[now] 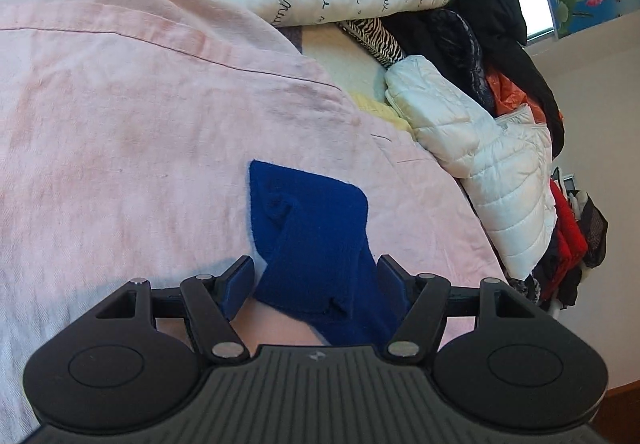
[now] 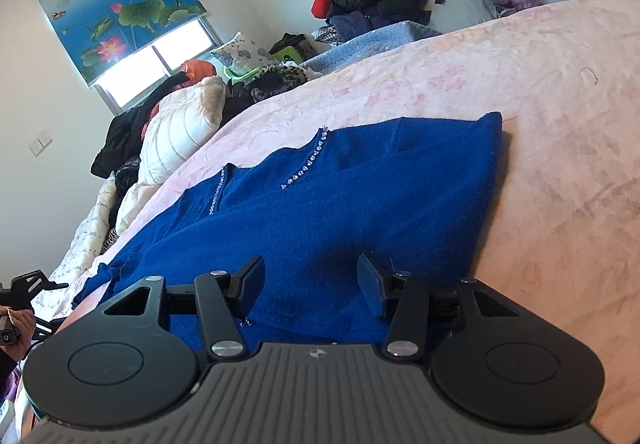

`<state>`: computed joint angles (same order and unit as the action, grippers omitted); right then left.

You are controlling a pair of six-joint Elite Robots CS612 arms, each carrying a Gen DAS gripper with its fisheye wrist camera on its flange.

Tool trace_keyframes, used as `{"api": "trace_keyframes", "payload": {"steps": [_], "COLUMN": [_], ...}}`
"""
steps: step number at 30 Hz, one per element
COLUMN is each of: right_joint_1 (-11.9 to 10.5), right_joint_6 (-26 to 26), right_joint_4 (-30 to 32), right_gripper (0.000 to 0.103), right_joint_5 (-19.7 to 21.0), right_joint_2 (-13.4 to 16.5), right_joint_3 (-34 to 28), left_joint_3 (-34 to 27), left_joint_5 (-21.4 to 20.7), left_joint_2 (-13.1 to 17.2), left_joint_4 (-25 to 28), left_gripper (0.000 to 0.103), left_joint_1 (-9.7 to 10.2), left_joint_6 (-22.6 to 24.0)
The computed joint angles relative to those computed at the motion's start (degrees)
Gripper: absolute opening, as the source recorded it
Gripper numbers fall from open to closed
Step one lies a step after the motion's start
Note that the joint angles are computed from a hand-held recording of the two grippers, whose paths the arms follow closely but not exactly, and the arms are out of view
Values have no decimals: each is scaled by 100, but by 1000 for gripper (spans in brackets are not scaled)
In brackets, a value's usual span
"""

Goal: Fold small clothes

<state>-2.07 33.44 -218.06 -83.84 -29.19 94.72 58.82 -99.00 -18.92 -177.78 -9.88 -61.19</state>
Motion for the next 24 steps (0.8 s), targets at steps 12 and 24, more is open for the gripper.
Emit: {"api": "trace_keyframes", "payload": {"steps": [12, 24], "right_joint_1": [-3, -28], "right_joint_6": [129, 223], "right_joint_4": [-106, -213], "right_gripper": [55, 59], "right_joint_5": [22, 134], "right_joint_2": [30, 66], "right_joint_3": [2, -17], "left_joint_3": [-80, -379], "left_joint_5": [-185, -1711], "left_joint_2": [46, 235], "left_joint_4": [128, -2388], "left_gripper": [6, 5], "left_joint_1": [30, -158], "left_joint_6": [17, -1586]}}
